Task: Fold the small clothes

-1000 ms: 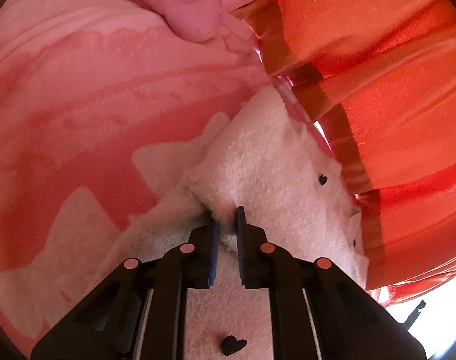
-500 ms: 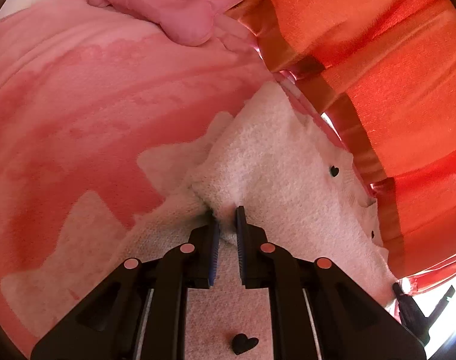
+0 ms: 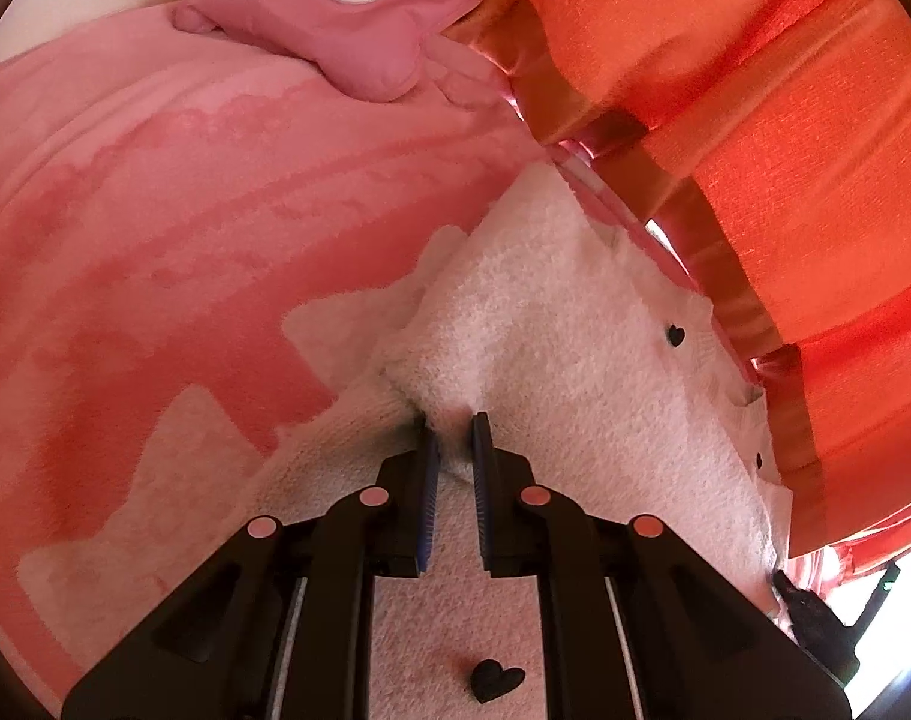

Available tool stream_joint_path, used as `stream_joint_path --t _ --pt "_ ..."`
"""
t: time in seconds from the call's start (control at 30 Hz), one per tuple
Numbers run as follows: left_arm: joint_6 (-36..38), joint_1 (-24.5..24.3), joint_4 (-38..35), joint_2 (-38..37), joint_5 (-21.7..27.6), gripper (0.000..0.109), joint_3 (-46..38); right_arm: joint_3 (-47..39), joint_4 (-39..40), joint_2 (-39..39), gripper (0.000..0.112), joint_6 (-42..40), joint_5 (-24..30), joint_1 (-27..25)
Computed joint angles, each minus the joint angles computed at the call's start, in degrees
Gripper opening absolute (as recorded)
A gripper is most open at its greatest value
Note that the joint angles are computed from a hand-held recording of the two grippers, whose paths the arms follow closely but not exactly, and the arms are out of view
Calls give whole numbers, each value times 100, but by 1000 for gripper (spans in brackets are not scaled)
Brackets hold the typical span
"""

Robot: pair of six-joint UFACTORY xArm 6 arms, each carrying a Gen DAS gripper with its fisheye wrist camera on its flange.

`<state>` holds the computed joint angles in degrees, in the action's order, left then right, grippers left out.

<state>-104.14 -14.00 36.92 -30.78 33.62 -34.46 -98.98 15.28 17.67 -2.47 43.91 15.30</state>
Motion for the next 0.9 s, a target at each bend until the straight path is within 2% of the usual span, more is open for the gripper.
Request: stream_joint_path --t 0.03,0.1,0.13,0.2,0.23,0.3,0.37,0.4,0.47,0.53,0.57,0.6,0.67,0.73,0.83,0.87,0.9 --pt "-30 -11 25 -19 68 10 -7 100 253 -150 1 -141 -228 6" --pt "-36 -11 26 -30 131 10 -11 359 167 -409 1 -311 -796 65" --pt "-1 4 -13 -26 109 10 -1 386 37 -415 1 -284 -818 61" --pt "28 -6 -39 -21 118 10 1 81 -545 -73 1 194 -286 9" --pt "44 -16 -52 -25 136 10 -7 -125 -628 133 2 438 156 -79" --pt "74 5 -95 -65 94 10 17 -480 -74 342 5 399 716 -246" --pt "82 33 -134 -104 41 10 59 -597 692 358 11 56 882 -380" --pt "88 52 -150 -99 16 10 68 -564 756 312 14 -36 817 -373" --pt "83 38 -144 -58 42 10 45 -511 623 285 50 -66 770 -297" --pt "91 -7 -112 -12 119 10 -4 -603 471 409 55 -39 970 -222" --pt "108 -24 -108 0 149 10 -21 -610 271 460 52 27 985 -146" --pt "118 -24 -113 -1 152 10 -22 -441 12 375 48 92 761 -59" --pt "121 4 -132 -26 99 10 15 -254 -196 205 5 -2 470 46" --pt "132 8 -134 -27 100 10 18 27 377 -113 4 -345 24 18" --pt "159 -19 -131 -4 157 10 -10 447 503 -526 4 -669 -853 74" --pt "155 -24 -126 5 161 11 -17 490 304 -514 3 -543 -952 59" --pt "170 -26 -134 14 157 11 -17 386 -9 -348 3 -326 -810 41"
